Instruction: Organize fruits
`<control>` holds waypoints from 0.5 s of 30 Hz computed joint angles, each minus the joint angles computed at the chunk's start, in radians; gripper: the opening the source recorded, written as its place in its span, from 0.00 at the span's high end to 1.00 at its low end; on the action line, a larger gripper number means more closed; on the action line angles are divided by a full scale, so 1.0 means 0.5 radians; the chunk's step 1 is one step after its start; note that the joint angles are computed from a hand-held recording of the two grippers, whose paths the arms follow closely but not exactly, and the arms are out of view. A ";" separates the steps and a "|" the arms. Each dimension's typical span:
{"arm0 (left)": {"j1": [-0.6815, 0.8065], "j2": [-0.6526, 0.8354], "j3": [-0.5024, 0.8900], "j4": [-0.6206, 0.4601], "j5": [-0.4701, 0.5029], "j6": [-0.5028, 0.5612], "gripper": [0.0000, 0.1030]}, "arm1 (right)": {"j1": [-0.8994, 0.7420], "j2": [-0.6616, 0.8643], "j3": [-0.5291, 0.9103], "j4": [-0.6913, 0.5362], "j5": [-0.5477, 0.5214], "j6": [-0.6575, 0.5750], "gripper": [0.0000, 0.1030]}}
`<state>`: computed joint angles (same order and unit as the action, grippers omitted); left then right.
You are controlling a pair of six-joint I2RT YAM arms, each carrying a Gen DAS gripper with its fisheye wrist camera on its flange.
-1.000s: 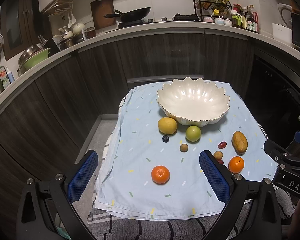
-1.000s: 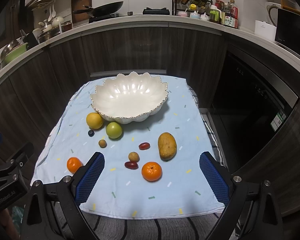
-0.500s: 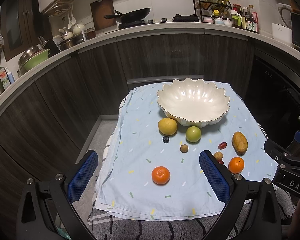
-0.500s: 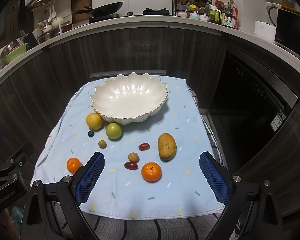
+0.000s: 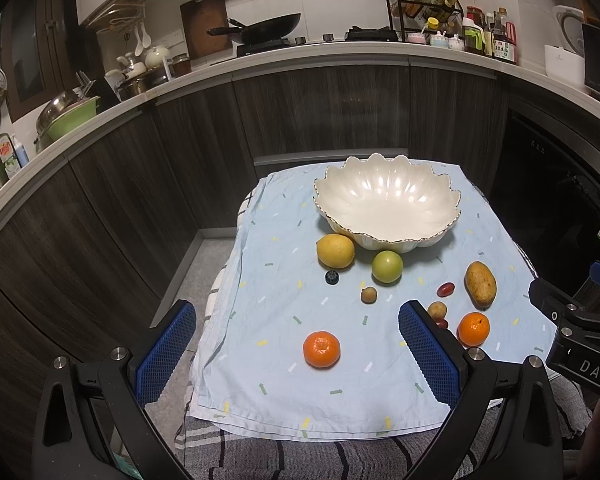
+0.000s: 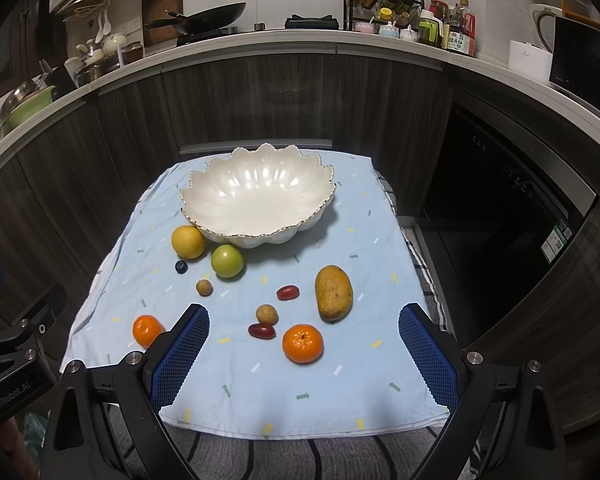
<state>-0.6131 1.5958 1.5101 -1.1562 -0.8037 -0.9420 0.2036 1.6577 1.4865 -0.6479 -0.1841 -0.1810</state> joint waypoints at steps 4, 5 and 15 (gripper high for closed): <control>0.009 -0.003 -0.007 0.005 0.013 0.015 0.00 | -0.005 0.014 0.006 0.001 0.000 0.001 0.06; 0.012 -0.007 -0.019 0.015 0.015 0.021 0.00 | -0.006 0.016 0.006 0.003 0.000 0.001 0.06; 0.027 -0.007 -0.051 0.050 0.038 0.041 0.00 | -0.005 0.031 0.008 -0.001 0.002 0.001 0.06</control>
